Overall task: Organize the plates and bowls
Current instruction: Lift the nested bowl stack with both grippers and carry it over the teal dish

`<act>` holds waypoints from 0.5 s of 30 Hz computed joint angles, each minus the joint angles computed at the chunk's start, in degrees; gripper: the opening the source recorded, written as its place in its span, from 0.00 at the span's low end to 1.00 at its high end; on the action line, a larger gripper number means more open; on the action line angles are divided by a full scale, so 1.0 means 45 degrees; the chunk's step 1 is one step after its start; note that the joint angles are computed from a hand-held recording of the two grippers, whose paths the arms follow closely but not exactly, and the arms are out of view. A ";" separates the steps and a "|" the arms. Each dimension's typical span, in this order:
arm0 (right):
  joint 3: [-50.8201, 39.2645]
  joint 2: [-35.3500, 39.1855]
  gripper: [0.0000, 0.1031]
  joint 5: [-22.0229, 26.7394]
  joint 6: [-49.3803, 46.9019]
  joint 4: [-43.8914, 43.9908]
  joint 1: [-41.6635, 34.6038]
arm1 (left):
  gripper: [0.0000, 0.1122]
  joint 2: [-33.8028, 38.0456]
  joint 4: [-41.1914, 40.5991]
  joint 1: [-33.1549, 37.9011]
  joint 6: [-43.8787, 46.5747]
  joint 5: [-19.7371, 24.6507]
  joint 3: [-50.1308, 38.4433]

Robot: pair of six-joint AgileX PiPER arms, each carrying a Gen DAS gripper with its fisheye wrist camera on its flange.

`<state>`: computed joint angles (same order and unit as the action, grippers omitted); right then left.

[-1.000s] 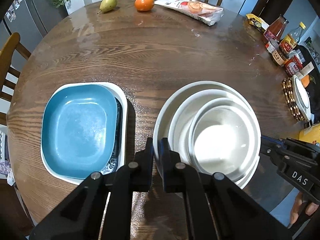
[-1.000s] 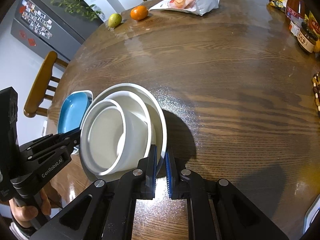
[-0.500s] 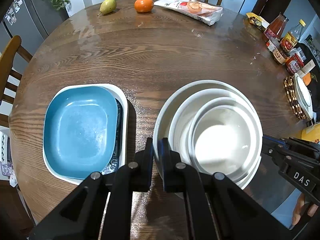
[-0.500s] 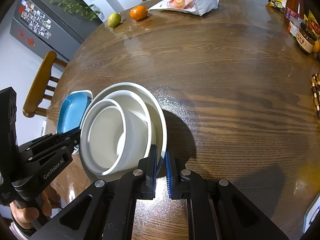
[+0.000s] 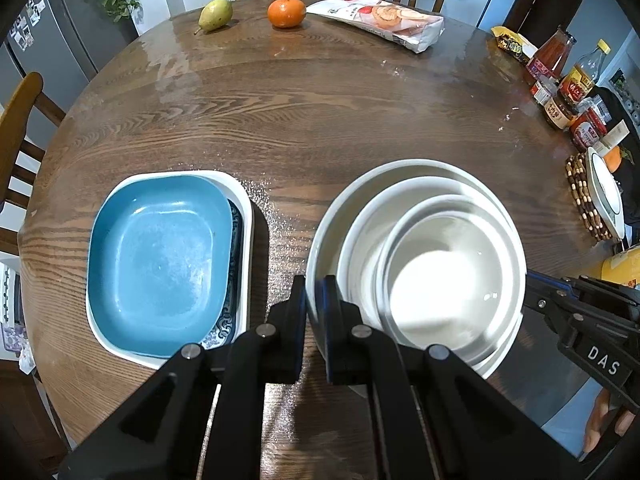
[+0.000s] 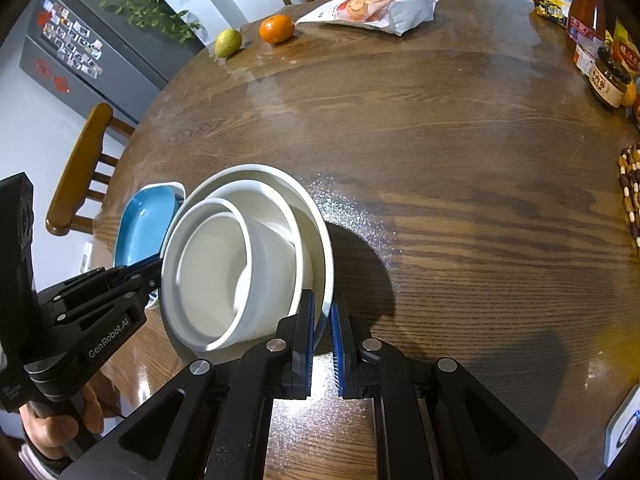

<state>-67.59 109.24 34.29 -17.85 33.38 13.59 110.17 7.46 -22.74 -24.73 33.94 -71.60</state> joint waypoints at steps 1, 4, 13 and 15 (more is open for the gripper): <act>0.0029 -0.0054 0.11 -0.0016 0.0017 -0.0013 0.0003 | 0.02 -0.0033 0.0066 -0.0017 -0.0044 -0.0024 0.0008; 0.0064 -0.0181 0.11 -0.0034 -0.0014 -0.0024 -0.0039 | 0.02 -0.0129 0.0183 -0.0051 -0.0131 -0.0017 0.0006; 0.0241 -0.0537 0.11 -0.0136 0.0127 -0.0117 -0.0004 | 0.02 -0.0395 0.0412 -0.0136 -0.0330 0.0003 0.0063; 0.0280 -0.0624 0.11 -0.0161 0.0120 -0.0095 0.0004 | 0.02 -0.0452 0.0492 -0.0144 -0.0403 -0.0002 0.0080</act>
